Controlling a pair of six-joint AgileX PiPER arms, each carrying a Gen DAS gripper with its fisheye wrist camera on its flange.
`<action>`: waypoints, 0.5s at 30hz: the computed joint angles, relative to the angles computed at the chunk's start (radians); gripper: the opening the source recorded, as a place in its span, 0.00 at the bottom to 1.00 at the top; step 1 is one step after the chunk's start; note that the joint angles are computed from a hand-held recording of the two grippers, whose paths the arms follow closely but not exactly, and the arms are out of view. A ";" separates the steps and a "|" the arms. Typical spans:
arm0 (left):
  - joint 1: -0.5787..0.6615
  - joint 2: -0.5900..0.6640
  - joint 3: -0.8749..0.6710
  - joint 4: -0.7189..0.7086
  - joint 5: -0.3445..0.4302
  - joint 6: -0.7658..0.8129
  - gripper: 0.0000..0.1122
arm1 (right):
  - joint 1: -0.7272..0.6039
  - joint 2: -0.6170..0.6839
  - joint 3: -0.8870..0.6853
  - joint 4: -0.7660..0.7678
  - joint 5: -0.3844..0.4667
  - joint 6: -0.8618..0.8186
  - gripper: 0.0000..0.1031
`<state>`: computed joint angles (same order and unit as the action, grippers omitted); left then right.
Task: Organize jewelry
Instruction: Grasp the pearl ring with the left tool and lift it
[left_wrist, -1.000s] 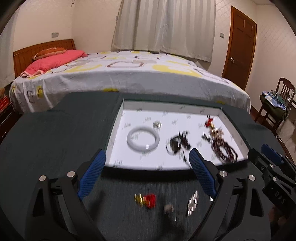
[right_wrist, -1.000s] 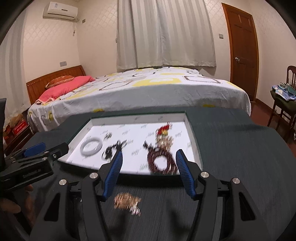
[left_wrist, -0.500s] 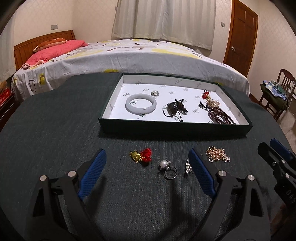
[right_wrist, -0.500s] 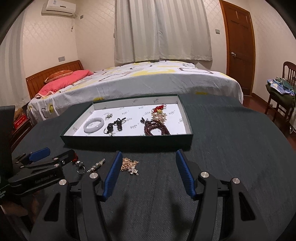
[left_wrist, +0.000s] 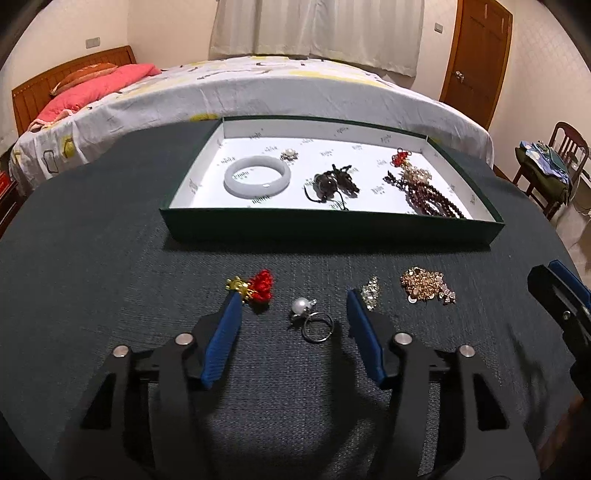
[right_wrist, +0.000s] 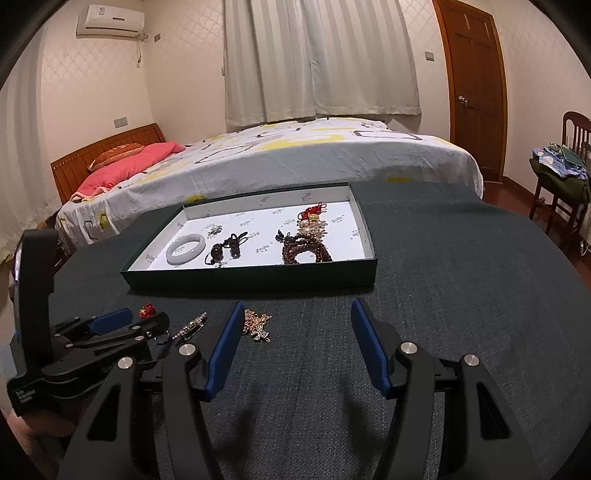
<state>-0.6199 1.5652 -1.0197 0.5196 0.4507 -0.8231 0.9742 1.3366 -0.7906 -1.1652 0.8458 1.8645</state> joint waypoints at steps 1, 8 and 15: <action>0.000 0.005 -0.004 -0.001 0.002 0.002 0.46 | -0.001 -0.002 0.002 0.000 -0.003 0.002 0.57; 0.009 0.017 -0.008 -0.050 -0.006 0.046 0.34 | -0.003 -0.005 0.011 0.000 -0.010 0.012 0.57; 0.024 0.019 -0.006 -0.136 -0.021 0.137 0.14 | -0.008 -0.002 0.016 0.001 -0.018 0.013 0.57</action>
<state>-0.5957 1.5839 -1.0259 0.3840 0.4299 -0.6863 0.9659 1.3345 -0.7742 -1.1645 0.8276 1.8773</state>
